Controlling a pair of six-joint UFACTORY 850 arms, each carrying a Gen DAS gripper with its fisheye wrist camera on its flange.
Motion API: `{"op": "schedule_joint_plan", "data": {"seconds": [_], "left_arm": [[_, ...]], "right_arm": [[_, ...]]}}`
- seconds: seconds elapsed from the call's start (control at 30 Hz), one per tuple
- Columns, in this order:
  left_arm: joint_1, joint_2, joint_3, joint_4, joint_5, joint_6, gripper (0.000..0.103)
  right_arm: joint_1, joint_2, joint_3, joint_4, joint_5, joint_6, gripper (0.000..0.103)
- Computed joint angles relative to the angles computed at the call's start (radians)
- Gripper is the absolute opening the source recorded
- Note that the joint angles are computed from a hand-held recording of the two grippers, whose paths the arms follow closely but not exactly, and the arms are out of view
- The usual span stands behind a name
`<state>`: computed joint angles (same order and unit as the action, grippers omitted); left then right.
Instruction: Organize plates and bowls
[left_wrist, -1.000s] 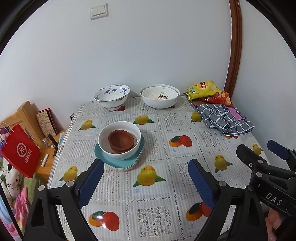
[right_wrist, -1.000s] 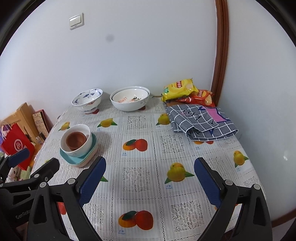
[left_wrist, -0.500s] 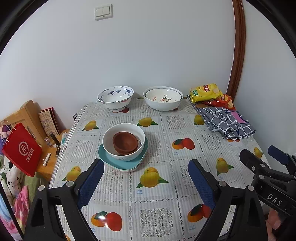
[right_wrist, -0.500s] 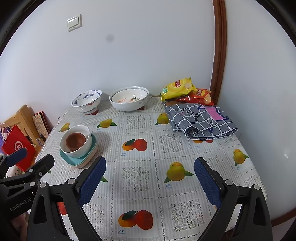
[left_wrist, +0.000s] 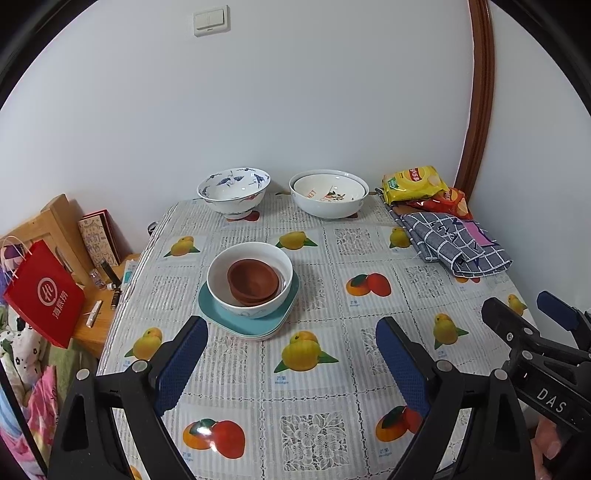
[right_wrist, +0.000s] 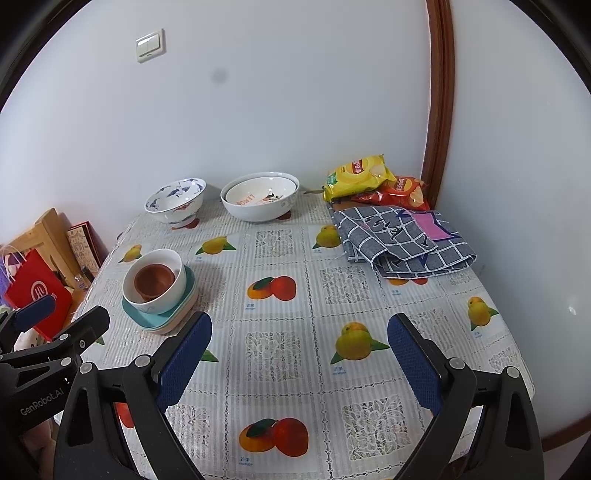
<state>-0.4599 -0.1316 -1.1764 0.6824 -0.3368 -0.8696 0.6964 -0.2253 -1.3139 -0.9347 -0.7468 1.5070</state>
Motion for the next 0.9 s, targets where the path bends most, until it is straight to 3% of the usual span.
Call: {"op": "schedule_joint_plan", "data": {"seconds": [0.9], "left_arm": [[0.006, 0.005, 0.004, 0.000, 0.000, -0.006, 0.092]], "right_arm": [[0.001, 0.000, -0.002, -0.002, 0.010, 0.001, 0.095]]}}
